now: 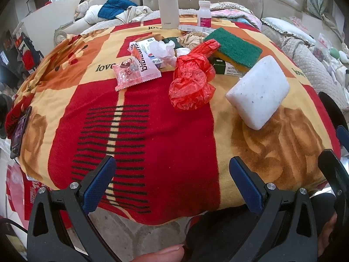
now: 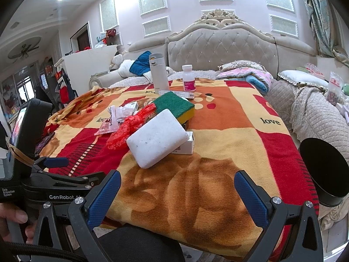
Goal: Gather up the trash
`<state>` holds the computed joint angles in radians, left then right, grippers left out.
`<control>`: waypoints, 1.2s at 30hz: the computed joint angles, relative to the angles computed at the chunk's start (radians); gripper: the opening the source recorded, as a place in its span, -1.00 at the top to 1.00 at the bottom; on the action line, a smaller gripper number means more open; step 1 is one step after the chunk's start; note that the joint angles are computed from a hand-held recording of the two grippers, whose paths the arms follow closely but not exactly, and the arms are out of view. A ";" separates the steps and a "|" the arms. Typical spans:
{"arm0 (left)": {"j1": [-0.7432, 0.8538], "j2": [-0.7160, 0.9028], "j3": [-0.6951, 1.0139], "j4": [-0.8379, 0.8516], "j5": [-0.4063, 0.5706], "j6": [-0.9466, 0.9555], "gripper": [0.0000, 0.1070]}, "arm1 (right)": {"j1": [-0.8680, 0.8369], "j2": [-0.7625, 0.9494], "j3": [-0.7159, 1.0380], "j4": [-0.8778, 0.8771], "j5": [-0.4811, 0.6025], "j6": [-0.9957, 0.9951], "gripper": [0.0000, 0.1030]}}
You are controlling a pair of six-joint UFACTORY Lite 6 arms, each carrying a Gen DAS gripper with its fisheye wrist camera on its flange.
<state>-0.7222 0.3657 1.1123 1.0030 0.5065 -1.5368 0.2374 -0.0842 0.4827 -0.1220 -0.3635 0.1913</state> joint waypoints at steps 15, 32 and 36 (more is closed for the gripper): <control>0.029 -0.003 -0.017 -0.027 -0.019 0.036 -0.92 | -0.061 -0.009 -0.004 -0.192 -0.010 0.249 -1.00; 0.002 -0.380 -0.275 0.012 0.110 -0.044 -0.92 | -0.143 -0.003 -0.012 -0.353 -0.166 0.493 -1.00; -0.017 -0.507 -0.375 -0.030 0.198 -0.028 -0.92 | -0.144 0.026 0.007 -0.405 -0.205 0.574 -1.00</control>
